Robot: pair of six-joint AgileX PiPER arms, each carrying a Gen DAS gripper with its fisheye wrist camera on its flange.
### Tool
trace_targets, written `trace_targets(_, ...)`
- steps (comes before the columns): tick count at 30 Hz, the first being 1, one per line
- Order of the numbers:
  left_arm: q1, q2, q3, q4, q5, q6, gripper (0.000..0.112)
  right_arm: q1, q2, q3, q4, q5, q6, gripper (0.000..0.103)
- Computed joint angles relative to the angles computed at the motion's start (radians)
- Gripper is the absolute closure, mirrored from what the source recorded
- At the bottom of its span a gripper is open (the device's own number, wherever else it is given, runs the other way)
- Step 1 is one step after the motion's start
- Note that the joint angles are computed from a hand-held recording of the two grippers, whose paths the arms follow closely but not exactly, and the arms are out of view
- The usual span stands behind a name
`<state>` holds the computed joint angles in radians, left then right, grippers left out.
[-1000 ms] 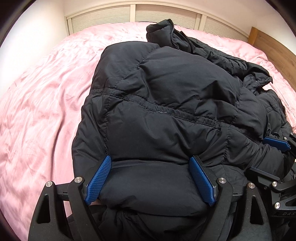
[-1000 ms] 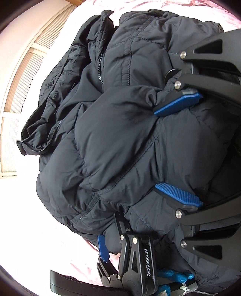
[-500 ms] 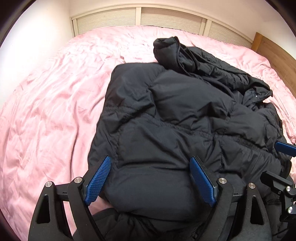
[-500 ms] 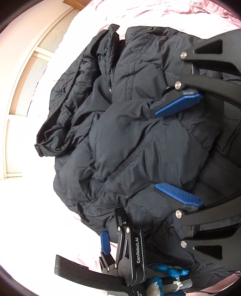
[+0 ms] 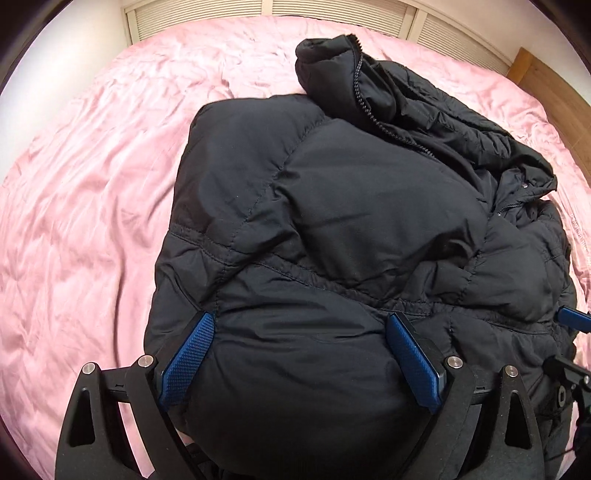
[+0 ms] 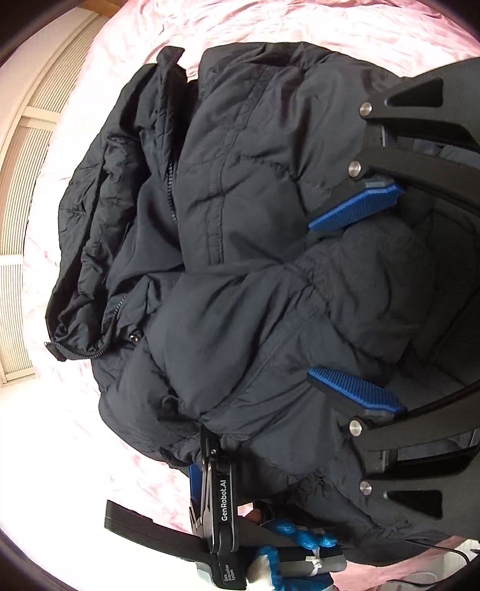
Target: Fold large clothes
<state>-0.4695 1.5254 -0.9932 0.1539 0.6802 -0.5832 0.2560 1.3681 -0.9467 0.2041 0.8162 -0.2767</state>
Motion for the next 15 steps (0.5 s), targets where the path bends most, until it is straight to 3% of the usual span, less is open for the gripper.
trace_targets(4, 0.023, -0.064, -0.059, -0.009, 0.049, 0.084, 0.019, -0.187, -0.033, -0.060, 0.117, 0.099, -0.167, 0.027)
trace_targets(7, 0.093, -0.009, -0.193, -0.098, 0.070, 0.197, 0.019, -0.354, 0.013, -0.173, 0.201, 0.166, -0.281, 0.027)
trace_targets(11, 0.190, 0.172, -0.456, -0.229, 0.091, 0.279, 0.019, -0.487, 0.195, -0.417, 0.236, 0.194, -0.306, 0.019)
trace_targets(15, 0.257, 0.453, -0.847, -0.315, 0.204, 0.298, 0.019, -0.535, 0.457, -0.742, 0.261, 0.240, -0.222, 0.016)
